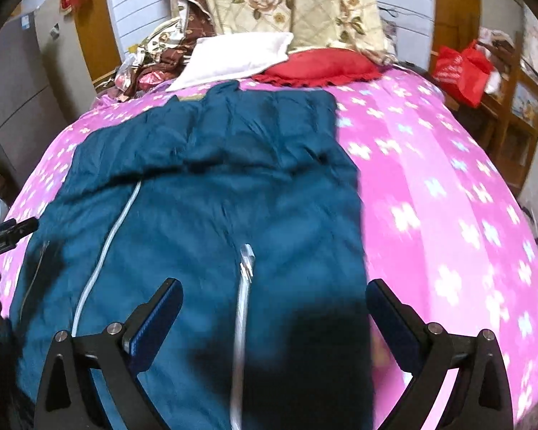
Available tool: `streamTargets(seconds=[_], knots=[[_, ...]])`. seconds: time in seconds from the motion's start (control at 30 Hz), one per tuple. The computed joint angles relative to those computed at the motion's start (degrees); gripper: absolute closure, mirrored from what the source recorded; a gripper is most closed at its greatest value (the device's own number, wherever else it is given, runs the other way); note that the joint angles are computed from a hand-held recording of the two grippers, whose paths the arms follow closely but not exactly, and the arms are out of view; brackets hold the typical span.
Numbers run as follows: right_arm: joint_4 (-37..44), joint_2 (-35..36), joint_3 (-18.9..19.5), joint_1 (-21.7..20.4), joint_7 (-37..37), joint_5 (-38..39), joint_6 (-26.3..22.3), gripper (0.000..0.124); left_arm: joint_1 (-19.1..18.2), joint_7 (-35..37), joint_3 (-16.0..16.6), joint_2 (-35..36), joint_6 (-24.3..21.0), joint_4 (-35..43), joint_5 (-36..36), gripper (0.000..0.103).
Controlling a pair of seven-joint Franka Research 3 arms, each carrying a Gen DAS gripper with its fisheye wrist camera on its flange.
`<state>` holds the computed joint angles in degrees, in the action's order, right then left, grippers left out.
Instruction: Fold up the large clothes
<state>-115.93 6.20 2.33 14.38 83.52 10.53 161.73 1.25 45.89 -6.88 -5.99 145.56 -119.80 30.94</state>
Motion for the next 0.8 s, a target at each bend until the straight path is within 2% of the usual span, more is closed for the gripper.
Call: streamTargets(seconds=[0.23, 0.3, 0.43, 0.5, 0.57, 0.7, 0.8], knots=[[-15.09, -10.86, 0.22, -0.51, -6.32, 6.00, 6.54, 0.023, -0.95, -9.20, -5.08, -10.61, -6.23, -7.89, 10.45, 0.001], [-17.97, -13.08, -0.36, 1.00, -11.03, 11.18, 8.74, 0.023, -1.79, -10.24, -5.46, -12.56, -6.34, -9.50, 10.47, 0.001], [-22.48, -16.55, -0.51, 1.92, -12.57, 14.35, 11.38, 0.023, -3.29, -11.29, -5.72, -14.95, -4.42, -12.28, 8.67, 0.001], [-24.29, -17.88, 0.59, 0.42, -10.20, 12.61, 12.73, 0.023, -3.67, -10.98, -5.41, -14.89, -2.92, -12.85, 7.69, 0.001], [-25.38, -18.89, 0.13, 0.45, -9.97, 12.35, 13.13, 0.023, -3.75, -11.16, -5.36, -14.62, -1.78, -13.14, 6.73, 0.001], [-26.19, -19.27, 2.69, -4.23, -4.44, 6.36, 12.03, 0.023, -3.69, -10.74, -4.82, -13.28, -0.16, -13.43, 4.87, 0.001], [-26.30, -18.82, 2.68, -5.41, -1.50, 4.19, 10.91, 0.023, -3.51, -10.43, -4.46, -13.03, 0.68, -14.14, 3.79, 0.001]])
